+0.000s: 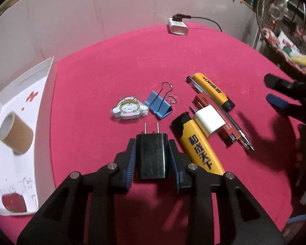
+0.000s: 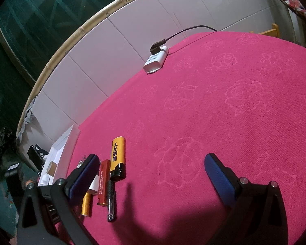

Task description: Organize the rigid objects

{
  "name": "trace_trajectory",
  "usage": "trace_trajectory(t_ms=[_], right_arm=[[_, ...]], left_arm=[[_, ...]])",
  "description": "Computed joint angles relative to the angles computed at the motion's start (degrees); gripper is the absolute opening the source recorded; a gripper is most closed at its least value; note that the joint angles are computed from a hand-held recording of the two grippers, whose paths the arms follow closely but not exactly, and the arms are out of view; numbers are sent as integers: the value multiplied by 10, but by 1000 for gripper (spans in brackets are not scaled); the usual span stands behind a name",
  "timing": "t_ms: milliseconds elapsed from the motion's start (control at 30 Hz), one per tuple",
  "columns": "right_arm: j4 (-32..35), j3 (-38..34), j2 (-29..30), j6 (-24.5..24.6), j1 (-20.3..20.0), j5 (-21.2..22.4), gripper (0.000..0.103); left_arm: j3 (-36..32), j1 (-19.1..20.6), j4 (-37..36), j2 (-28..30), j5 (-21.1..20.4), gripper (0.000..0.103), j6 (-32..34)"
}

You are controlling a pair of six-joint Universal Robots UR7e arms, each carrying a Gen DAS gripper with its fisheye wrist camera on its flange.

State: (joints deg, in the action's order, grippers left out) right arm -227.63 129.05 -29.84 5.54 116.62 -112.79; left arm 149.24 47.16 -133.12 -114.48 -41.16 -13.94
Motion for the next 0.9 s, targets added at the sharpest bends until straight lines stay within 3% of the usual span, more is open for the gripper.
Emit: trace_trajectory(t_ms=[67, 133, 267, 300, 367, 467, 700, 767, 900], right_arm=[[35, -15, 1, -7, 15, -33, 103], [66, -27, -1, -26, 23, -37, 103], [129, -69, 4, -58, 53, -65, 102], [151, -84, 7, -68, 62, -73, 98], [190, -110, 14, -82, 73, -88, 68], [260, -145, 27, -88, 78, -104, 54], [291, -175, 52, -108, 75, -131, 40], [296, -175, 50, -115, 75, -145, 29], [281, -160, 39, -114, 62, -140, 28]], left_arm=[[3, -11, 31, -41, 2, 30, -17], [2, -19, 57, -71, 0, 30, -30], [0, -19, 54, -95, -2, 30, -29], [1, -20, 56, -103, -2, 30, -30], [1, -16, 46, -105, -6, 30, -26], [-4, -6, 27, -94, -17, 30, -20], [-4, -6, 24, -101, -19, 30, -19], [-3, -9, 25, -103, -18, 30, -22], [1, -12, 14, -103, -12, 30, -18]])
